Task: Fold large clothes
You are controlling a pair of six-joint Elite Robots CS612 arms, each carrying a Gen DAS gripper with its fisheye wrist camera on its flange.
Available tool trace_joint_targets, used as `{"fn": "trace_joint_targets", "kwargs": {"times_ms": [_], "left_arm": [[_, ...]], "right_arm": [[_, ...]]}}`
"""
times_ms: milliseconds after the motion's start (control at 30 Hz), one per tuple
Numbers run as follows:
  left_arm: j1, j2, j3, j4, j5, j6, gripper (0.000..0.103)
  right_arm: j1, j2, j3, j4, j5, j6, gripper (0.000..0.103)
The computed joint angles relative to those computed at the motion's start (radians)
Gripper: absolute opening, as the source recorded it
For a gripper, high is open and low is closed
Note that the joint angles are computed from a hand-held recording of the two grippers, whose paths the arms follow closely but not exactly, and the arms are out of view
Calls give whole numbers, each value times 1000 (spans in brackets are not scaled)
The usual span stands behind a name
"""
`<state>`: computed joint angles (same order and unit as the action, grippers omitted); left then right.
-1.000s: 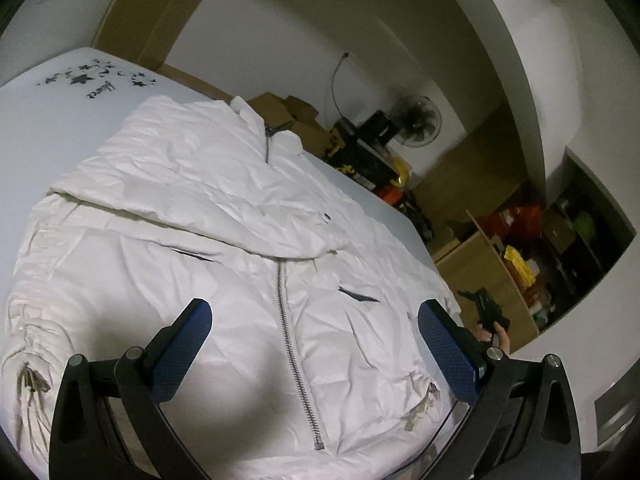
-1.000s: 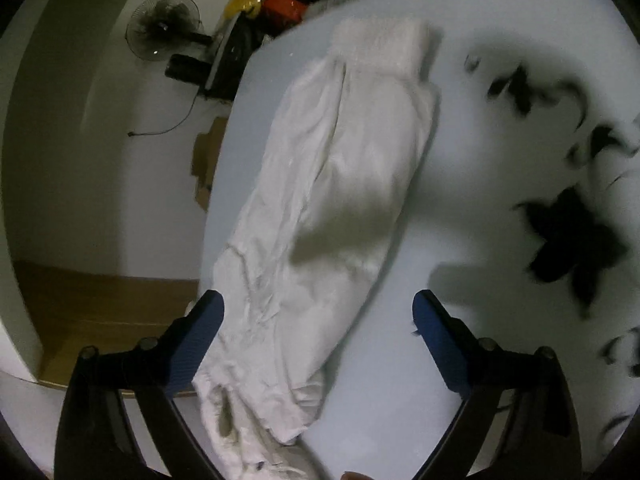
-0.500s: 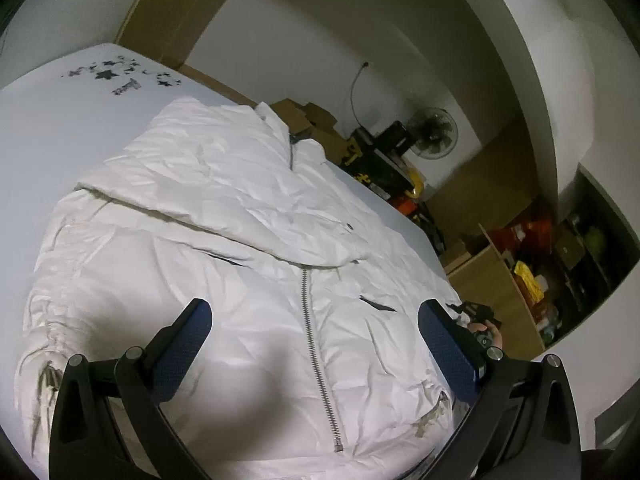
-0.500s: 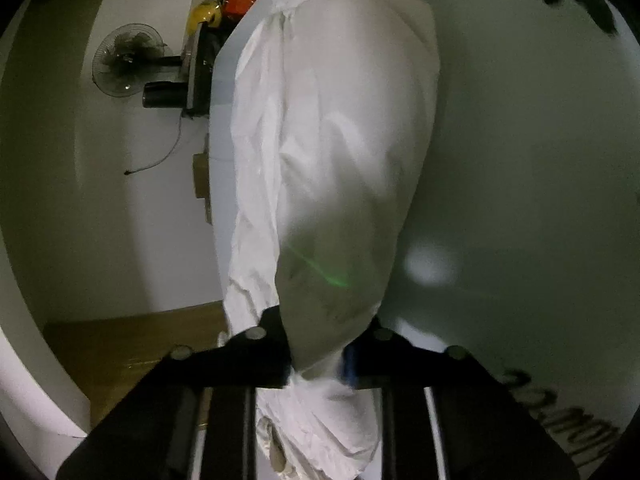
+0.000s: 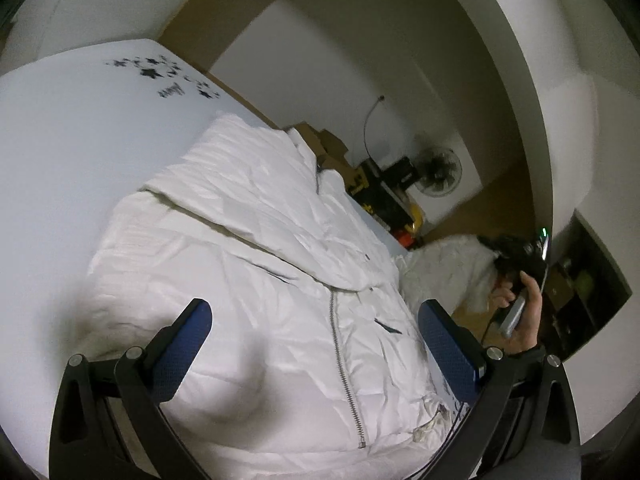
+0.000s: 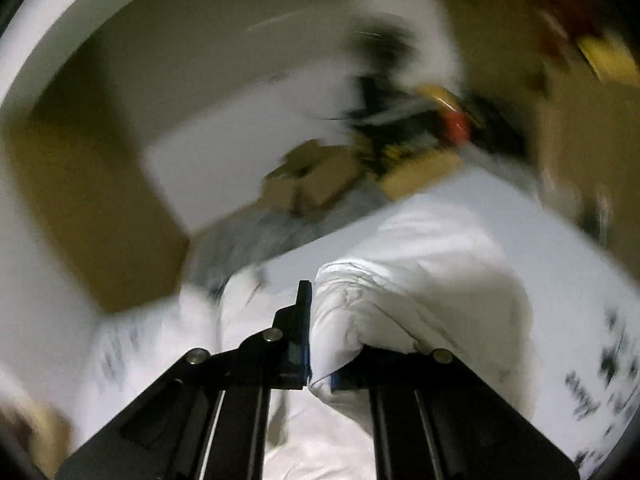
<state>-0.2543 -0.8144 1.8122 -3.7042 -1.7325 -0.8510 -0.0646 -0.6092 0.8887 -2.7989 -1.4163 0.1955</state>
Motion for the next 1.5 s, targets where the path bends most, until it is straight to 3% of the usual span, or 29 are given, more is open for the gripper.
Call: {"fn": "trace_joint_targets", "kwargs": {"times_ms": [67, 167, 233, 300, 400, 467, 567, 700, 800, 833, 900, 1033, 1133, 1200, 1267, 1333, 1433, 1500], "left_arm": [[8, -4, 20, -26, 15, -19, 103], [17, -7, 44, -57, 36, -43, 103], [22, -9, 58, -74, 44, -55, 103], [25, -11, 68, -81, 46, -59, 103], [31, -10, 70, -78, 36, -53, 103], [35, -5, 61, -68, 18, -54, 103], [38, 7, 36, -62, -34, -60, 103], [28, -2, 15, -23, -56, -22, 103], [15, -20, -15, 42, -87, 43, 103], [10, -27, -29, 72, -99, 73, 103], [-8, -40, -75, 153, -122, 147, 103], [-58, -15, -228, 304, -124, 227, 103], [-78, 77, -419, 437, -162, 146, 103], [-84, 161, -582, 589, -193, 92, 103], [-92, 240, -737, 757, -189, 99, 103], [-108, 304, -873, 935, -110, 138, 103], [-128, 356, -988, 1086, 19, 178, 103], [-147, 370, -1030, 1154, 142, 239, 103]], "right_arm": [[69, 10, -7, 42, -15, -178, 8], [143, 46, -23, 174, -29, -354, 8], [177, 102, -85, 278, -79, -423, 9], [205, 142, -110, 371, -187, -485, 16], [217, 154, -81, 270, -258, -538, 28], [215, 146, -66, 261, -270, -552, 48], [182, 116, -57, 349, -125, -471, 71], [111, 57, -5, 437, 141, -346, 76], [47, -3, 92, 367, 328, -228, 76], [35, -12, 109, 330, 353, -180, 76], [-3, -60, 204, 201, 379, -75, 76], [-60, -122, 328, 42, 400, 5, 76], [-87, -154, 393, -35, 423, 8, 76], [-102, -174, 439, -93, 431, 5, 76], [-118, -191, 469, -128, 434, -6, 76], [-134, -203, 502, -169, 436, -17, 76], [-149, -211, 529, -201, 432, -39, 76], [-157, -209, 536, -218, 433, -47, 76]]}}
